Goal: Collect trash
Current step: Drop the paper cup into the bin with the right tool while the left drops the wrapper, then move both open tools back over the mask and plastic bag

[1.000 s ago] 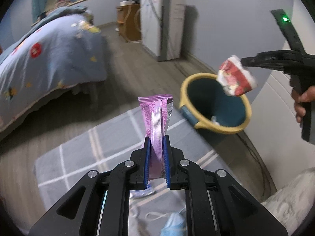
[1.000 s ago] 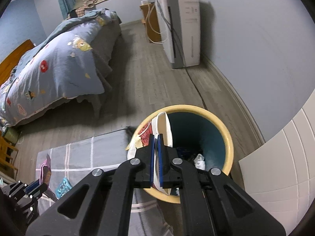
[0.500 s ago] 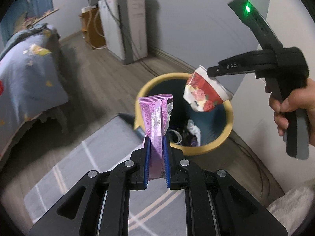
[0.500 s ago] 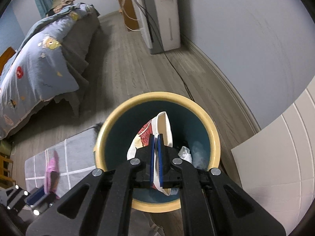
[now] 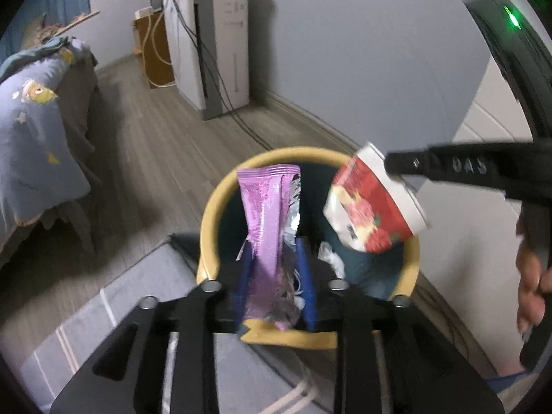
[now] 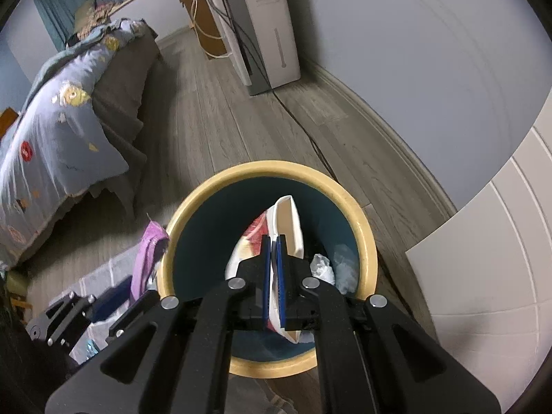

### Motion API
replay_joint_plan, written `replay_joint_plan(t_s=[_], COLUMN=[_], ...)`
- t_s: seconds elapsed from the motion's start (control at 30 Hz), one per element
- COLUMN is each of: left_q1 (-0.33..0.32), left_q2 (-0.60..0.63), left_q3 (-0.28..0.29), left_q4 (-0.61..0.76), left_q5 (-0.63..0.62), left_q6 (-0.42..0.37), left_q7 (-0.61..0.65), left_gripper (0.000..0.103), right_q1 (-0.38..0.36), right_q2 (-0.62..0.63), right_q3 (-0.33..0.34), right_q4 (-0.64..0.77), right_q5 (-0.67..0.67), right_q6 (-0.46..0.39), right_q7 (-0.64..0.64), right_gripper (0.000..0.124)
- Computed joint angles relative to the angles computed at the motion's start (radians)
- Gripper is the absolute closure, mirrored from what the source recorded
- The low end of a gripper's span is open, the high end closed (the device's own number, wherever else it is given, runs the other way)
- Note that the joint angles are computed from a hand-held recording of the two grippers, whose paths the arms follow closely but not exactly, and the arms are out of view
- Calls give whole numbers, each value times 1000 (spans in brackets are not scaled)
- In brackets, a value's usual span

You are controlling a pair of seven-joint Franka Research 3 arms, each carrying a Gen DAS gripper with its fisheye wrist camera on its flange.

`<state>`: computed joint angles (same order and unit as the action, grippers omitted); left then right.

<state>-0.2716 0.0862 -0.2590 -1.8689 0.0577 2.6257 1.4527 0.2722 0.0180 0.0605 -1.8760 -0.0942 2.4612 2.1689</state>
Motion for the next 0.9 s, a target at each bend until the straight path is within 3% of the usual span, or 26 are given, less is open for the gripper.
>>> replay_joint_plan(t_s=[0.03,0.27,0.43,0.53,0.6,0.9], left_q1=[1,9,15,24,29,55], left_q2=[0,-36,-70,-133,-193,-462], left_q3=[1,12,20,30,43,98], left_q4=[2,-31,-19,-67,-120,-306], left_q5=[-3,30,38,51,32,32], left_q6=[-3,-12,-84,-40,-10,-100], left_q7=[-6,-28,-27,-44,-53,-93], left_gripper=[61,46,46,12,11,10], right_q1=[-1,-11,-8,-4,-3,27], right_q2=[-4,-18,-13,-20,-26,-79], right_q3=[-1,-3,2,5,7,46], right_q4=[-6,-23,-6,-4,-5,-25], right_q5=[3,26,5,-51,-71,-134], right_q6=[0,7,5,7,3,-15], right_q7=[0,13,33,58,71,118], right_gripper=[120,117,68,40,37,29])
